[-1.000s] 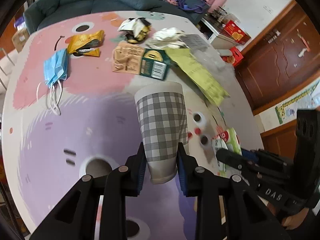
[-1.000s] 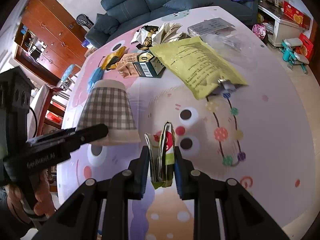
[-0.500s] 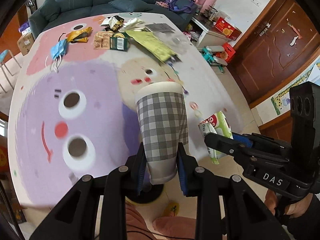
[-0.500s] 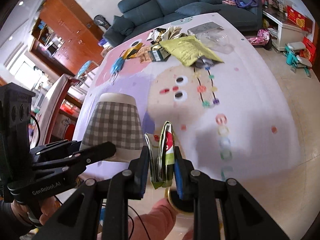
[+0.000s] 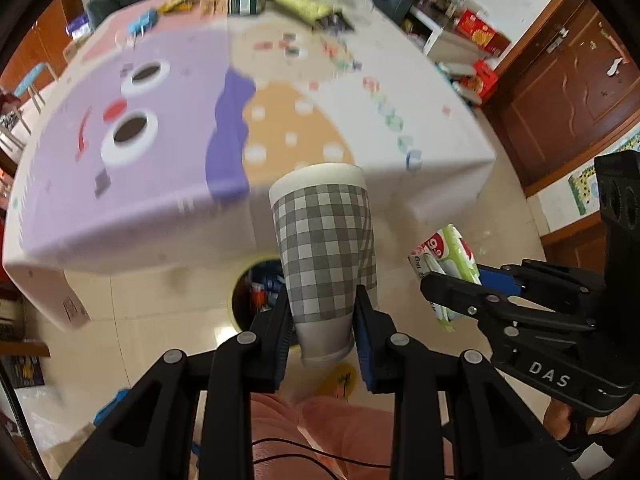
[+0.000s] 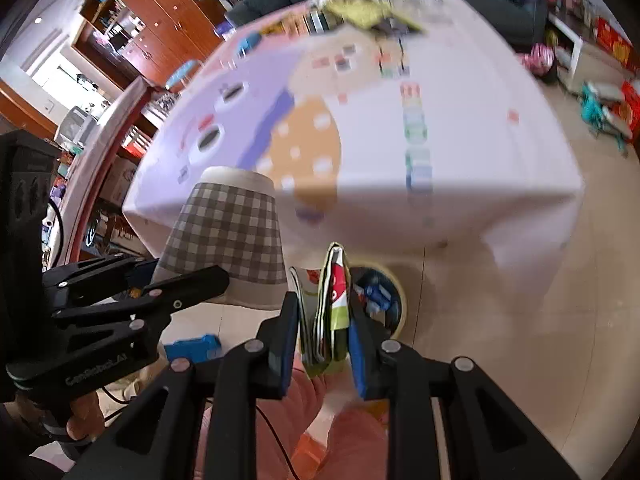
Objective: Collect trash
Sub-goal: 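Carry the plaid cup and packet over the bin and open both tools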
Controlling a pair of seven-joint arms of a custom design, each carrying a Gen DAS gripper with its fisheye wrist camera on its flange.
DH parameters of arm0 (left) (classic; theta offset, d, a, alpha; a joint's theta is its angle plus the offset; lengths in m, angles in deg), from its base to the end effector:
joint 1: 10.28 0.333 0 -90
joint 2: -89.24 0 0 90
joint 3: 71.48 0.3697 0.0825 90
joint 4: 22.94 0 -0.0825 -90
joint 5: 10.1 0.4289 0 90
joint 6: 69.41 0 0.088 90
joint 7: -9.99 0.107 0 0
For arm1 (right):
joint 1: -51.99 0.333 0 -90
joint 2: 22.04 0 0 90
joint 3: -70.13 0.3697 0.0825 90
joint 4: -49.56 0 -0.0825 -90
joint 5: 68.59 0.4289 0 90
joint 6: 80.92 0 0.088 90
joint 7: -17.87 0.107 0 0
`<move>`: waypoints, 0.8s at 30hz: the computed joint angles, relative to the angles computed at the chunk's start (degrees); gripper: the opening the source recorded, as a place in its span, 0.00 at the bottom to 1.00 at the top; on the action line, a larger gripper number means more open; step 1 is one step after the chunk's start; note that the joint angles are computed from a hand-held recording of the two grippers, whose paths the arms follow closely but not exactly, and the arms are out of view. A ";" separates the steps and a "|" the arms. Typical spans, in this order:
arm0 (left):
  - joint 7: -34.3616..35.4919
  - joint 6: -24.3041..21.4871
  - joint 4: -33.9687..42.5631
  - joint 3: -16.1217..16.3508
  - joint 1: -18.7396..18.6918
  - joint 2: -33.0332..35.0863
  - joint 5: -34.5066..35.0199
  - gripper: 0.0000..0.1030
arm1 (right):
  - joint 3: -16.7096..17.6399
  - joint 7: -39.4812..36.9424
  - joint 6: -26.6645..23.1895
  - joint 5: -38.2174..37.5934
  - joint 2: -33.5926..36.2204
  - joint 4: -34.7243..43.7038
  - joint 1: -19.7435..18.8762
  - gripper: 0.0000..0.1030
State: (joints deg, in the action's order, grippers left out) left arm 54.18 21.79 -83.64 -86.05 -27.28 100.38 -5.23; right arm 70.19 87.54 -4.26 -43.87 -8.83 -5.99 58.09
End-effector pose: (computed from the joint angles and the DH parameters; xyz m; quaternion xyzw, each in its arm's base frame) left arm 0.5720 -0.3095 0.8234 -0.7854 0.5947 -0.1677 0.0371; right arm 0.6232 0.1195 0.8231 -0.8621 0.4588 0.0726 0.2027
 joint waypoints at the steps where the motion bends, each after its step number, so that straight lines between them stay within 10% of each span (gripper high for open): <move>1: -0.17 0.32 -1.28 -0.04 0.09 -0.52 -0.41 0.26 | -0.07 -0.04 0.72 -0.54 -1.10 -2.43 0.22 0.22; 17: 4.58 23.06 -40.72 0.77 2.43 -9.28 -6.25 0.31 | 0.48 4.78 26.53 -8.62 -8.08 -43.45 4.07 0.28; 24: 4.88 28.11 -45.39 0.68 2.84 -7.53 -7.70 0.62 | 0.37 4.70 31.55 -8.11 -4.58 -47.27 4.65 0.36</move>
State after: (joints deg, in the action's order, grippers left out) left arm 59.06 49.90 -129.04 -85.37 -24.44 92.85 -12.93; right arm 70.57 92.24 27.29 -51.98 -13.41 -53.26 62.74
